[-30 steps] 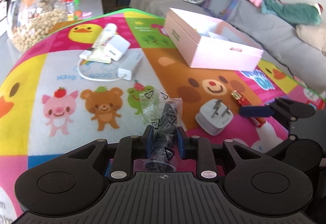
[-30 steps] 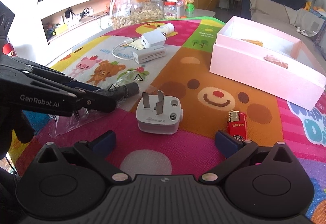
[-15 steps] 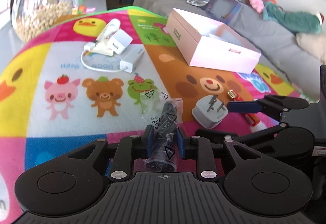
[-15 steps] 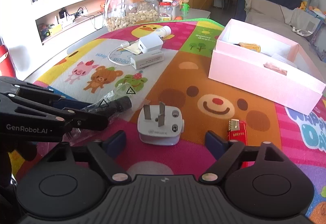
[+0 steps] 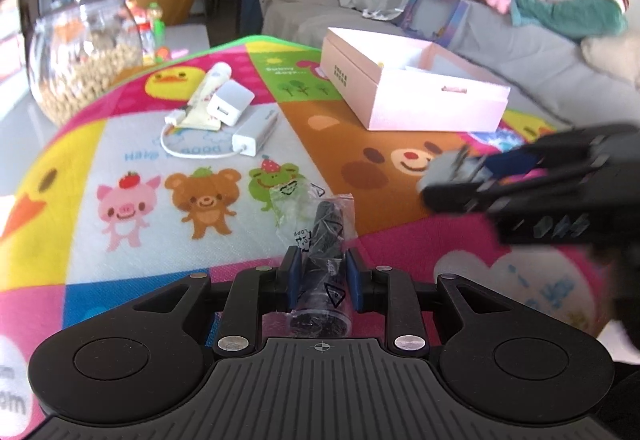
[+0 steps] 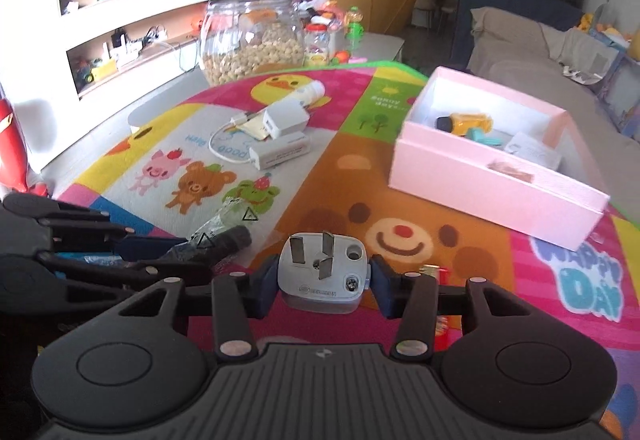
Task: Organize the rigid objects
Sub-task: 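Carry the bagged tube toward the pink box with the left gripper while the right gripper carries the plug adapter, then release the bagged tube into the pink box with the left gripper while the right gripper releases the plug adapter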
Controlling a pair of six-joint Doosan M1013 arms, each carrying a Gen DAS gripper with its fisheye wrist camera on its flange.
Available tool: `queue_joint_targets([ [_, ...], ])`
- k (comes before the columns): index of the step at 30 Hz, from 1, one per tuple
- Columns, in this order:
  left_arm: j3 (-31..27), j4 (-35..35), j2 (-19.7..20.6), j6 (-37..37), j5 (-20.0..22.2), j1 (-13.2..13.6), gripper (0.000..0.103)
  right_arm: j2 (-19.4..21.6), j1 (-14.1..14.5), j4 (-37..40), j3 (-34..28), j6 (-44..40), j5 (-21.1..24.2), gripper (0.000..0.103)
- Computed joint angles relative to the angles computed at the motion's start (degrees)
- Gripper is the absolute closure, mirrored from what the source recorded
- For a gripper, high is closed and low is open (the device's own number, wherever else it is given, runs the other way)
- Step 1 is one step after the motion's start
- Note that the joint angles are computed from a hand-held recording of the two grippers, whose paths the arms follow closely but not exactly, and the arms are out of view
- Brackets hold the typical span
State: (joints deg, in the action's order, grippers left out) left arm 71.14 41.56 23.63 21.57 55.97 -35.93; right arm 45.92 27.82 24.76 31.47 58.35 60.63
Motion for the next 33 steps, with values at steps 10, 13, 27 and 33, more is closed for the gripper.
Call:
queue_joint_targets([
  [10, -0.3, -4.2, -0.5, 14.1, -5.1, -1.2, 0.078, -7.2, -2.5, -1.3, 11.2, 2.3, -13.0, 0.055],
  [13, -1.8, -4.4, -0.4, 18.1, -5.4, -1.5, 0.078, -8.9, -3.3, -0.4, 14.1, 2.0, -17.5, 0.055],
  [27, -30.9, 6.9, 12.8, 14.5, -9.3, 5.0, 0.078, -8.1, -4.7, -5.2, 13.6, 9.4, -23.1, 0.055],
  [33, -41.8, -7.1, 19.9, 22.5, -9.1, 8.3, 0.078, -7.6, -4.7, -6.4, 13.1, 10.5, -22.4, 0.056],
])
